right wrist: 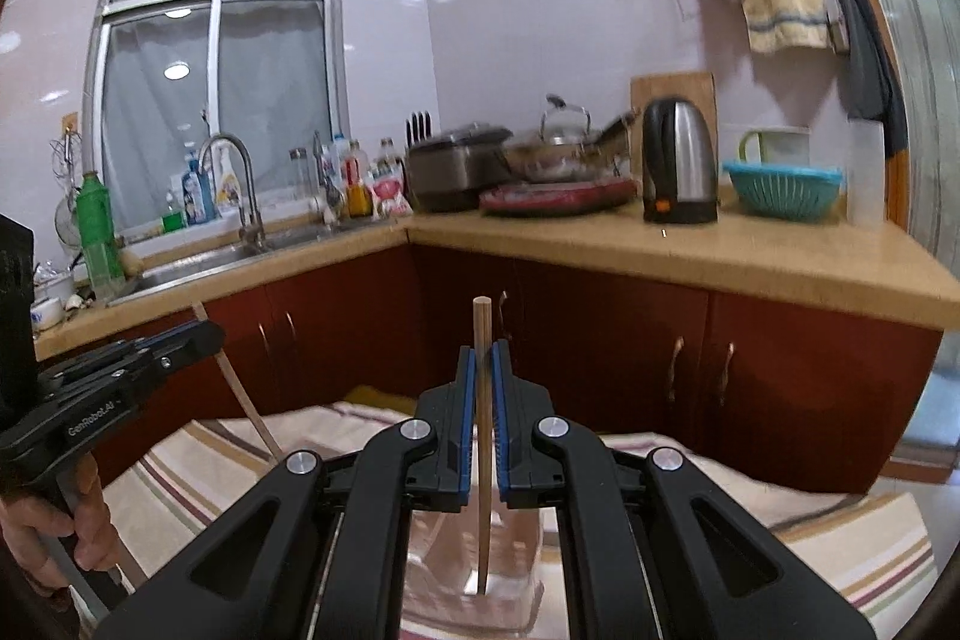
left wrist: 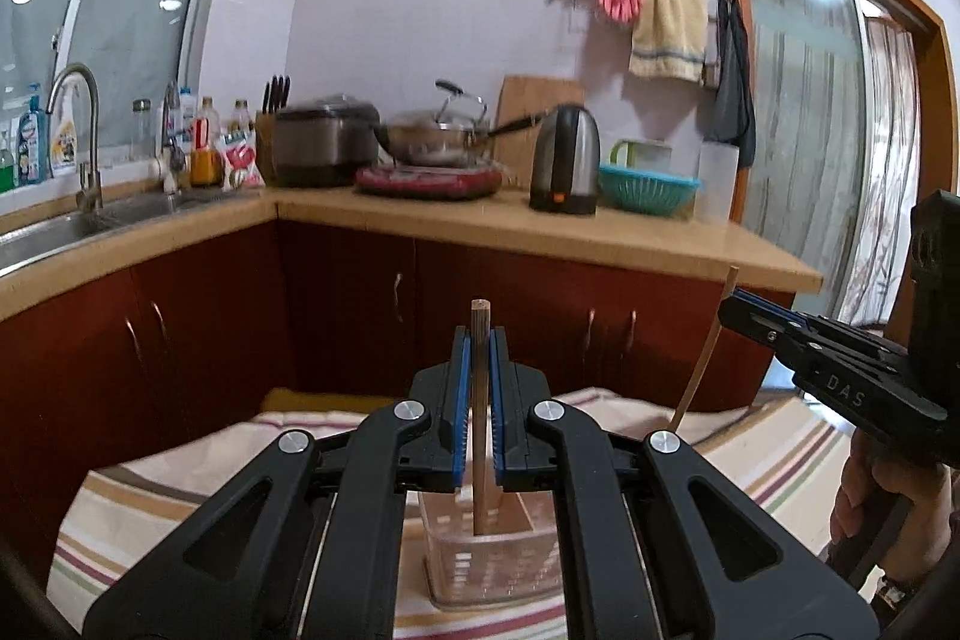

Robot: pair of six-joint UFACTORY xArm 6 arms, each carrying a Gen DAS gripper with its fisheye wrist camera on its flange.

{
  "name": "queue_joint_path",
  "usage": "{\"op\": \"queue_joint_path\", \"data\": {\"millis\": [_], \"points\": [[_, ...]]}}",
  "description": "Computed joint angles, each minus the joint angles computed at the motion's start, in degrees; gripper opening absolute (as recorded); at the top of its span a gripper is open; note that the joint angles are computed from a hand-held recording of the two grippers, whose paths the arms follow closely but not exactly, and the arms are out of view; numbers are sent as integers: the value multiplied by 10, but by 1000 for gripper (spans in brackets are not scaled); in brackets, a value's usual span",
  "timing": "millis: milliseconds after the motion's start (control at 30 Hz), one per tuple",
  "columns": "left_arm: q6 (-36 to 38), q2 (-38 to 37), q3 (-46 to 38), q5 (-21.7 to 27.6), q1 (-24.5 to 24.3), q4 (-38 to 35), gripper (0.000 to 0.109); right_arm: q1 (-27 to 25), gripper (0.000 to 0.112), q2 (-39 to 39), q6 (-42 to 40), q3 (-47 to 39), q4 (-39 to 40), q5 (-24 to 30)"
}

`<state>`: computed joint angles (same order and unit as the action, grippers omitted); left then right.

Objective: Organize utensils
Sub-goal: 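Lower the chopsticks into the pink basket and open both grippers, then move both tools back down to the remaining chopsticks on the cloth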

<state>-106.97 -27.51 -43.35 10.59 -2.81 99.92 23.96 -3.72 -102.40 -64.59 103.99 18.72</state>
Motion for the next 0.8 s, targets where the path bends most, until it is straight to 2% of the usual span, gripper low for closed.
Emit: {"op": "queue_joint_path", "data": {"millis": [133, 233, 333, 400, 467, 533, 600, 800], "points": [[-2, 1, 9, -1, 2, -5, 12, -2, 6, 1, 8, 8, -7, -7], [3, -7, 21, 12, -3, -16, 28, -4, 7, -7, 9, 17, -10, -11], [5, -19, 34, 22, -6, -26, 44, -7, 20, -10, 14, 24, -16, -16], [8, -30, 45, 27, -9, -34, 53, -9, 36, -17, 10, 33, -11, -24], [16, -45, 59, 33, -13, -47, 62, -11, 45, -23, 13, 42, -11, -28], [27, -62, 73, 43, -21, -63, 66, -12, 50, -35, 18, 56, -14, -34], [41, -86, 93, 65, -37, -80, 75, -13, 56, -46, 19, 70, -16, -41], [95, -161, 157, 149, -108, -148, 79, -28, 58, -110, 25, 145, -20, -46]]}}
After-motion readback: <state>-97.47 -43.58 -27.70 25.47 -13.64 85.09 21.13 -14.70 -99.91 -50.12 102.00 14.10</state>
